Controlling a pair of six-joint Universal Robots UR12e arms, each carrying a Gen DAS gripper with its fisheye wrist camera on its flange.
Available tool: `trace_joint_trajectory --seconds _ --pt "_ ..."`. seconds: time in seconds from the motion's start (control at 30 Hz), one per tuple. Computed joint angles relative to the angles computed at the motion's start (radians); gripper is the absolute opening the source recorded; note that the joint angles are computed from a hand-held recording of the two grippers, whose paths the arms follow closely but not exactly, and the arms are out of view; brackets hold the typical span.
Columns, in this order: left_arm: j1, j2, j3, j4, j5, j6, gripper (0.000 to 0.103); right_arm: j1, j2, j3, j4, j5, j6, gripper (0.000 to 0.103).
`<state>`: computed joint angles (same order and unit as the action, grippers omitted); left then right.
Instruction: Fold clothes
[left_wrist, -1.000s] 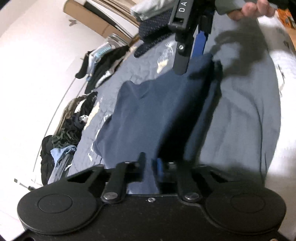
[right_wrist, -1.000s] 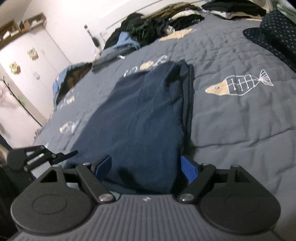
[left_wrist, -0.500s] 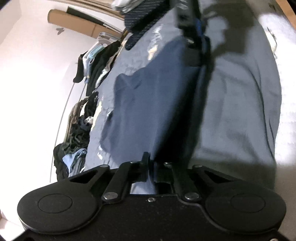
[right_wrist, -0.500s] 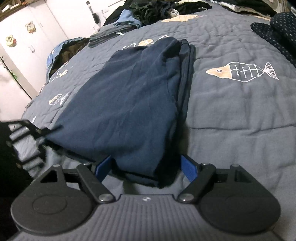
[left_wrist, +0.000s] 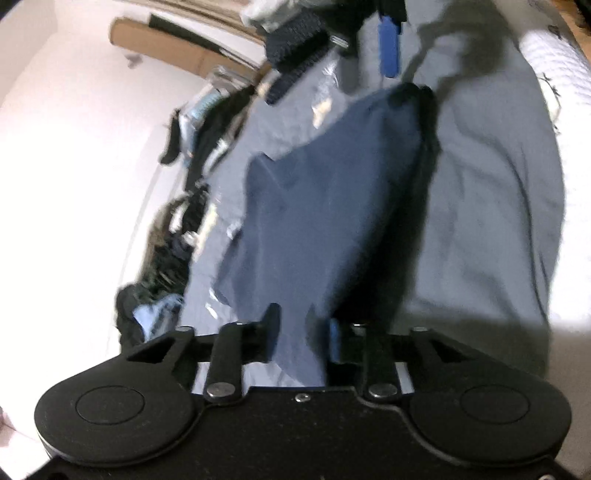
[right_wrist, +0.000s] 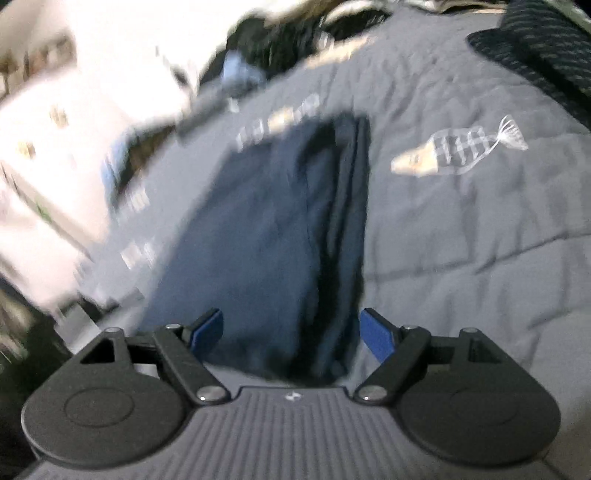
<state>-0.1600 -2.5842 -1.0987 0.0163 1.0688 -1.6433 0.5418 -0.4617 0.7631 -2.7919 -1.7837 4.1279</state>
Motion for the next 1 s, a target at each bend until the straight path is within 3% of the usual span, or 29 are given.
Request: trace_joint_trajectory --seconds 0.1,0.23,0.27,0.3,0.37,0.43,0.47,0.6,0.67,0.73,0.8,0.87,0.93,0.97,1.0 --pt "-0.004 -0.006 -0.007 0.017 -0.017 0.002 0.036 0.005 0.000 0.012 -0.075 -0.023 0.038 0.080" --pt "-0.012 -0.020 -0.004 0.021 -0.038 0.032 0.036 0.008 0.042 -0.081 0.073 -0.001 0.018 0.077" --pt "-0.013 -0.018 -0.003 0.007 -0.042 0.028 0.034 0.008 0.054 -0.109 0.119 0.007 0.018 0.065" --pt "-0.014 -0.016 -0.002 -0.013 -0.045 0.021 0.022 0.008 0.066 -0.136 0.159 0.017 0.014 0.056" --pt "-0.016 -0.008 0.007 -0.072 -0.047 -0.021 0.012 0.011 0.082 -0.177 0.241 0.001 0.009 0.024" --pt "-0.016 -0.009 0.020 -0.094 -0.057 -0.067 0.007 0.011 0.067 -0.151 0.226 -0.015 0.014 0.008" --pt "-0.015 -0.009 0.024 -0.095 -0.064 -0.087 0.007 0.011 0.058 -0.132 0.201 -0.024 0.012 0.005" --pt "-0.012 -0.006 0.022 -0.063 -0.088 -0.170 0.006 0.020 0.046 -0.108 0.130 -0.082 -0.029 0.004" --pt "-0.016 0.003 0.016 -0.107 -0.066 -0.155 0.006 0.022 0.047 -0.111 0.119 -0.100 -0.056 0.004" --pt "-0.019 0.009 0.005 -0.139 -0.042 -0.107 0.006 0.021 0.052 -0.127 0.158 -0.090 -0.075 0.004" --pt "-0.023 0.003 -0.015 -0.097 -0.010 -0.005 0.010 0.018 0.065 -0.166 0.268 -0.063 -0.097 0.005" --pt "-0.021 0.005 -0.029 -0.079 0.000 0.038 0.011 0.019 0.083 -0.213 0.373 -0.055 -0.111 0.008" --pt "-0.017 0.022 -0.026 -0.156 -0.003 0.035 0.015 0.017 0.080 -0.214 0.392 -0.047 -0.117 0.010" --pt "-0.014 0.033 -0.005 -0.251 -0.012 0.005 0.018 0.015 0.069 -0.200 0.388 -0.043 -0.112 0.015" --pt "-0.009 0.042 0.019 -0.346 -0.028 -0.029 0.028 0.014 0.058 -0.180 0.382 -0.045 -0.105 0.019"
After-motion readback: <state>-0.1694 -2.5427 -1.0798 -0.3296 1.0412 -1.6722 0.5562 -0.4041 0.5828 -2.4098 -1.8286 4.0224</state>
